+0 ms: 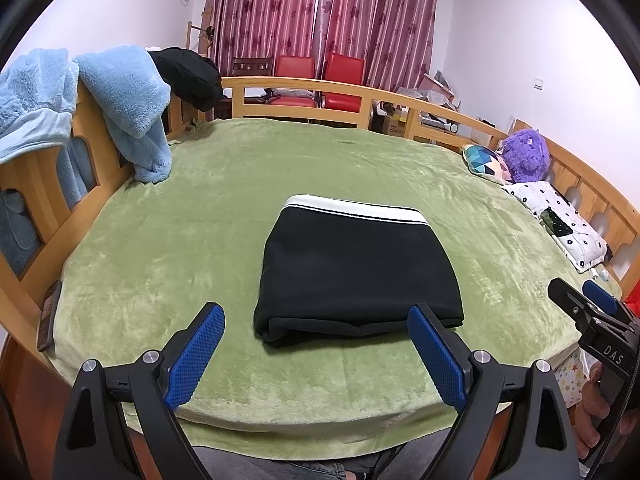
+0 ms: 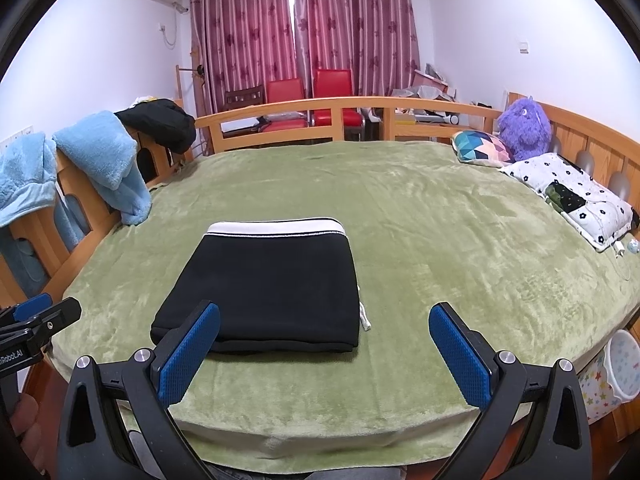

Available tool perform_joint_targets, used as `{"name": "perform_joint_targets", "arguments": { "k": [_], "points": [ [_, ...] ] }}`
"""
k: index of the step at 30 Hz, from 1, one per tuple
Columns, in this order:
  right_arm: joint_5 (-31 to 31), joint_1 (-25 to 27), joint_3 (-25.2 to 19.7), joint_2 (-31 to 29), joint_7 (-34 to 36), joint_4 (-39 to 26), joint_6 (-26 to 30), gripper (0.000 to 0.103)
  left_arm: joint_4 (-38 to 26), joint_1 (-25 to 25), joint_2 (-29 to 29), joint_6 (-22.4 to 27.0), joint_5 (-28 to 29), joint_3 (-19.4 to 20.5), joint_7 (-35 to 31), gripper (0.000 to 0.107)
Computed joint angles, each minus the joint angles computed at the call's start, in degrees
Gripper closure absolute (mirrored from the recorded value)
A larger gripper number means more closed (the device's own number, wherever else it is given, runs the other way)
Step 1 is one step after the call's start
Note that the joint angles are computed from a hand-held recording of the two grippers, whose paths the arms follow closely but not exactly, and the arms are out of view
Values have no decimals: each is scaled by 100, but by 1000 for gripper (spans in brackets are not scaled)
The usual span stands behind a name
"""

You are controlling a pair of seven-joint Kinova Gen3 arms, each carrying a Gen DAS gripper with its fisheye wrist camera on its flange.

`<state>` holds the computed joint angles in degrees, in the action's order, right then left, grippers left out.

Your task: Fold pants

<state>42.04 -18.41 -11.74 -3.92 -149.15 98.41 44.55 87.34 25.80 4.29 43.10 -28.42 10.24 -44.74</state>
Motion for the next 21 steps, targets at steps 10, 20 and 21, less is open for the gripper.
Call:
{"name": "perform_joint_targets", "arguments": {
  "k": [10, 20, 21],
  "points": [
    [-28, 76, -19, -82, 36, 29, -58, 0, -10, 14, -9, 12, -41, 2, 19, 14],
    [10, 82, -53, -82, -23, 46, -68, 0, -64, 61, 3, 87, -109, 20, 83, 14],
    [20, 80, -59, -90, -33, 58, -67, 0, -62, 62, 2, 84, -105, 21, 84, 14]
  ]
}}
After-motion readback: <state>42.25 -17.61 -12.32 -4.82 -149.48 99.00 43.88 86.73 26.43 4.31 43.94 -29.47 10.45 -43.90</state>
